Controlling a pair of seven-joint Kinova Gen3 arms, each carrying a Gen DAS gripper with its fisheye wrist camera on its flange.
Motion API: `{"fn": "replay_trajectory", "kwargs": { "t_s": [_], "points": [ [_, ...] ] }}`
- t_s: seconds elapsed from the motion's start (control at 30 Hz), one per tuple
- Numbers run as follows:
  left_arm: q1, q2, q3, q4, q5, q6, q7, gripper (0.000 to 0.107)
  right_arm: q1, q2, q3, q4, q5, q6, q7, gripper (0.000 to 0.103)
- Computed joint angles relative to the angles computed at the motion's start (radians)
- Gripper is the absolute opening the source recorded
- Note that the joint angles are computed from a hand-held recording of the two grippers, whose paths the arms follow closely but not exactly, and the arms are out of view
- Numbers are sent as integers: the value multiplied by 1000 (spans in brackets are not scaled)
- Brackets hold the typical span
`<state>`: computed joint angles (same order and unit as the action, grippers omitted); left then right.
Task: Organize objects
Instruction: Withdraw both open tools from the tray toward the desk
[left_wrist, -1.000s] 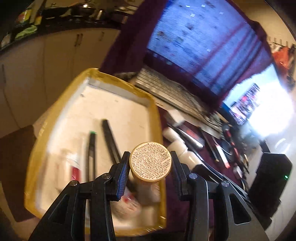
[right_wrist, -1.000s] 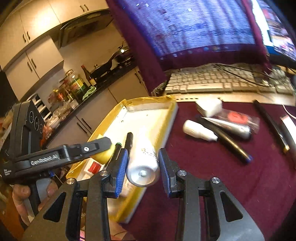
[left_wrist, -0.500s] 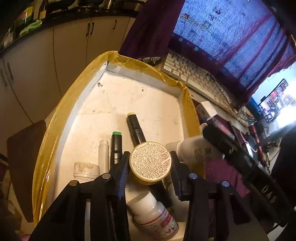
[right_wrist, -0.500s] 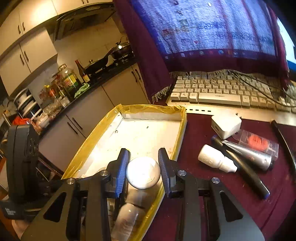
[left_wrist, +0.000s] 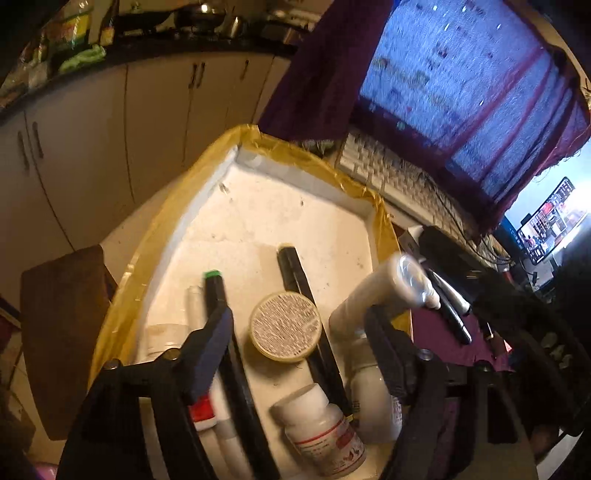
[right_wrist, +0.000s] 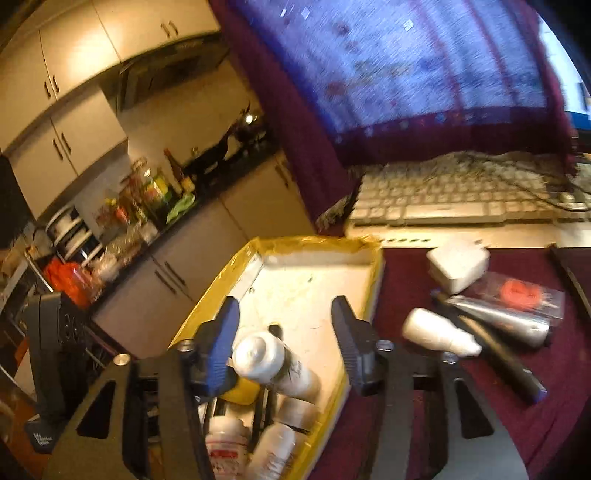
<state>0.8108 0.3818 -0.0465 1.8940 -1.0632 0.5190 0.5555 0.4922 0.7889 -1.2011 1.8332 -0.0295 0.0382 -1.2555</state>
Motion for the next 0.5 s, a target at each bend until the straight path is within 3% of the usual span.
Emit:
{"fn": "replay_trajectory", "kwargs": {
  "t_s": [0.1, 0.3, 0.4, 0.5],
  "points": [
    [52, -7, -12, 6, -71, 36, 76, 69, 92, 11, -48, 40, 10, 12, 17, 51],
    [98, 17, 70, -51, -174, 176, 73, 69, 264, 3, -94, 151, 38, -21, 74, 51],
    [97, 38, 103, -89, -199, 178, 34, 69, 293, -53, -39, 178, 44, -35, 54, 52],
    [87, 66, 124, -148, -169, 164, -52, 69, 318, -90, 15, 167, 34, 15, 29, 52]
  ]
}}
